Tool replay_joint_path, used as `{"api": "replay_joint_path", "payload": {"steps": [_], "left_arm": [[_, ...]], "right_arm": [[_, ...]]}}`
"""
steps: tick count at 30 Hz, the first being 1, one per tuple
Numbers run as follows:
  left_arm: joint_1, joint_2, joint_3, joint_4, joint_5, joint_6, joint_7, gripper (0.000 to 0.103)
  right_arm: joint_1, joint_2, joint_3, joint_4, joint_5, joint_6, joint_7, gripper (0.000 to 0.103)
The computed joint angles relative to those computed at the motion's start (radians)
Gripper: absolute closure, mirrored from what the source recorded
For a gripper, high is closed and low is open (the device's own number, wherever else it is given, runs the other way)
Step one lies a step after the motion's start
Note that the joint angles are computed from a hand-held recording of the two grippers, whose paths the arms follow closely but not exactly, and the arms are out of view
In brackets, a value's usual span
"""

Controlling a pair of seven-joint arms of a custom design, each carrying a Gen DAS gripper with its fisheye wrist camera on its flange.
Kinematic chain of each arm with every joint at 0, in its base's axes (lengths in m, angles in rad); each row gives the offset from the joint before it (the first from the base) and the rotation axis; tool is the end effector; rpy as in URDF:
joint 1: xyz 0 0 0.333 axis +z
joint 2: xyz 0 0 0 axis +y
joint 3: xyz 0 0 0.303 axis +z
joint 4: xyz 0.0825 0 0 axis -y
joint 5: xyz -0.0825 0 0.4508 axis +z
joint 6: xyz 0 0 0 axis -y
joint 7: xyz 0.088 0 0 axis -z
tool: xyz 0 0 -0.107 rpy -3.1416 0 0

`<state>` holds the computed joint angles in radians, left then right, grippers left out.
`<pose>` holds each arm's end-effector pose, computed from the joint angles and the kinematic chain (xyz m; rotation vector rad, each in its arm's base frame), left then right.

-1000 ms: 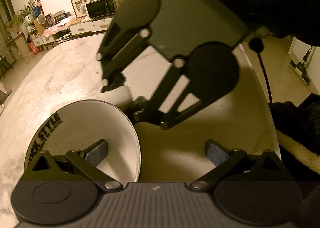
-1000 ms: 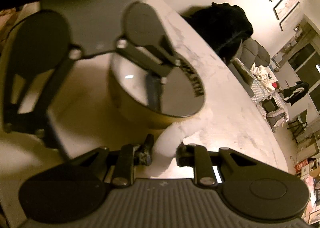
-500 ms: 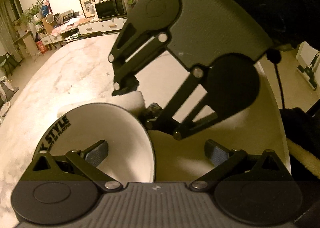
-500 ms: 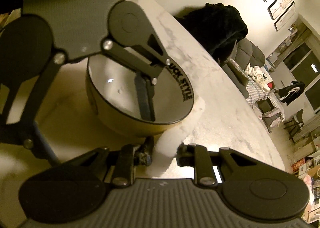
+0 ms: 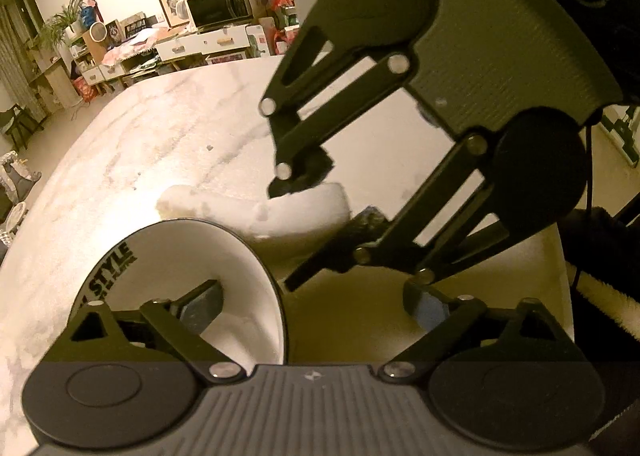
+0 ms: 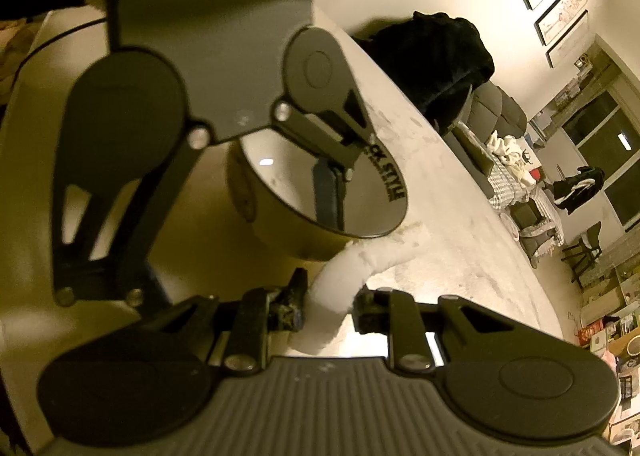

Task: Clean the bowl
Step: 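Hold the bowl tilted with the left tool while the right tool scrubs along the rim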

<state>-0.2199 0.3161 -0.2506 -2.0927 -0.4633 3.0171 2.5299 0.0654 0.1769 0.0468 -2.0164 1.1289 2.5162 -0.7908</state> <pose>0.6078 -0.2679 0.2765 -0.8183 2.5527 -0.7354 0.6601 0.0659 0.3434 -2.4073 -0.0592 -0.6691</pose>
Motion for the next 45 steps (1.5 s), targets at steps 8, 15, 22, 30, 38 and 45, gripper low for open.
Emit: {"api": "replay_joint_path", "payload": {"steps": [8,15,22,30,38,45], "left_arm": [[-0.051,-0.041,0.078,-0.019,0.1,-0.057,-0.155,0.027],[-0.012,-0.047,0.055,-0.026,0.097,-0.04,-0.162,0.028],[0.033,-0.057,0.011,-0.049,0.027,0.003,-0.068,0.026],[0.079,-0.04,-0.05,-0.039,-0.092,0.024,0.088,0.02],[0.062,-0.022,-0.051,-0.006,-0.13,0.0,0.144,0.019],[0.061,-0.021,-0.071,-0.011,-0.179,0.01,0.197,0.019]], "right_arm": [[-0.007,-0.028,-0.009,-0.018,0.03,-0.018,-0.025,0.079],[-0.006,-0.015,-0.01,-0.007,0.057,-0.008,-0.055,0.079],[-0.011,0.042,0.0,0.062,0.037,-0.021,-0.044,0.079],[-0.017,0.128,0.027,0.167,-0.03,-0.019,0.017,0.079],[-0.03,0.136,0.049,0.17,-0.052,-0.011,0.03,0.08],[-0.029,0.071,0.038,0.094,-0.036,-0.001,0.016,0.079]]}}
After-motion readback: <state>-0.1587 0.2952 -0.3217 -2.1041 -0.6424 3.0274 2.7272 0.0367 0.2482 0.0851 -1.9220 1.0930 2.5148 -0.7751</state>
